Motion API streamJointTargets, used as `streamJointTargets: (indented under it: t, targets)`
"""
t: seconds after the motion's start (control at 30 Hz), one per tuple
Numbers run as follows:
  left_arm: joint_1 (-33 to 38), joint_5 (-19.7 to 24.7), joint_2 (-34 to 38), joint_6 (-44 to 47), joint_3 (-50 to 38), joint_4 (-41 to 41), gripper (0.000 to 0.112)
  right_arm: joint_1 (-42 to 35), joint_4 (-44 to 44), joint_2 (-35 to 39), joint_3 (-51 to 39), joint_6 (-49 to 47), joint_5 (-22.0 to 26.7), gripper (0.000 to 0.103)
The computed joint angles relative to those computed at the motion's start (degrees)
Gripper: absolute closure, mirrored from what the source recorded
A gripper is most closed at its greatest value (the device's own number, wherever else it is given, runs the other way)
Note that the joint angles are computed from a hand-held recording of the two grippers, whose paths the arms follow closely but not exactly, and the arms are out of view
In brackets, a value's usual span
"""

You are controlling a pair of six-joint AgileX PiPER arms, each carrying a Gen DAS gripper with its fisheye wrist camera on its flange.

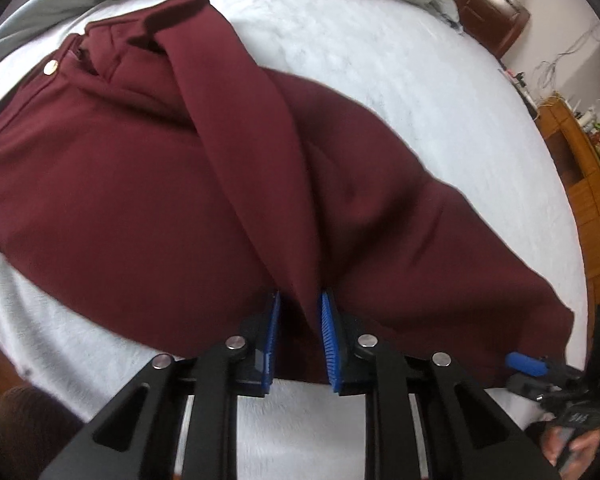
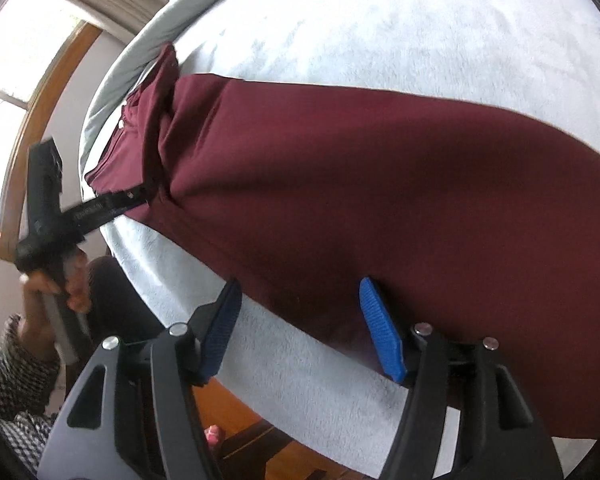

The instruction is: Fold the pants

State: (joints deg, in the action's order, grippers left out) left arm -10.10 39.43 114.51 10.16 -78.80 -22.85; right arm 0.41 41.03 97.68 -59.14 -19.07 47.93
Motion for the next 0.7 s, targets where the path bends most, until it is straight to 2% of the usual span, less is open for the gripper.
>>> streamJointTargets:
  t: [0.07, 0.13, 0.2, 0.27, 0.33, 0.43, 0.57, 0.7]
  targets:
    - [0.0, -1.4, 0.3, 1.4, 0.0, -2.4, 0.085, 0.2, -0.2, 0.5, -0.2, 0.5, -0.2, 0.041]
    - [0.6, 0.9, 1.3, 2.6, -2.6, -5.4, 0.08, 0.6, -1.9, 0.4, -1.3, 1.9, 0.7, 0.041]
    - [2.2, 3.5, 1.5, 3.4, -4.7, -6.2, 0.065, 1.0, -3.5, -0.2, -2.9, 4.2, 1.8, 0.04]
    - [3.9, 5.4, 1.6, 4.3, -6.5, -6.9, 0.059, 1.6, -3.5, -1.1, -4.9, 4.5, 2.0, 0.038]
    - [5.2, 6.8, 2.0, 3.7, -9.0, -5.5, 0.06, 2.6, -2.3, -0.4, -7.3, 3.8, 2.4, 0.036]
    - [7.4, 6.2, 2.1, 2.6, -10.4, 0.3, 0.06, 6.6, -1.6, 5.0, -16.0, 4.8, 3.6, 0.036]
    - [10.9, 11.7, 7.2, 0.6, -19.4, 5.4, 0.06, 12.8, -0.5, 15.3, -31.2, 6.6, 5.3, 0.036]
    - [15.3, 15.1, 10.6, 2.7, -26.2, 4.7, 0.06, 15.8, -0.5, 26.4, -45.7, 10.5, 10.1, 0.036]
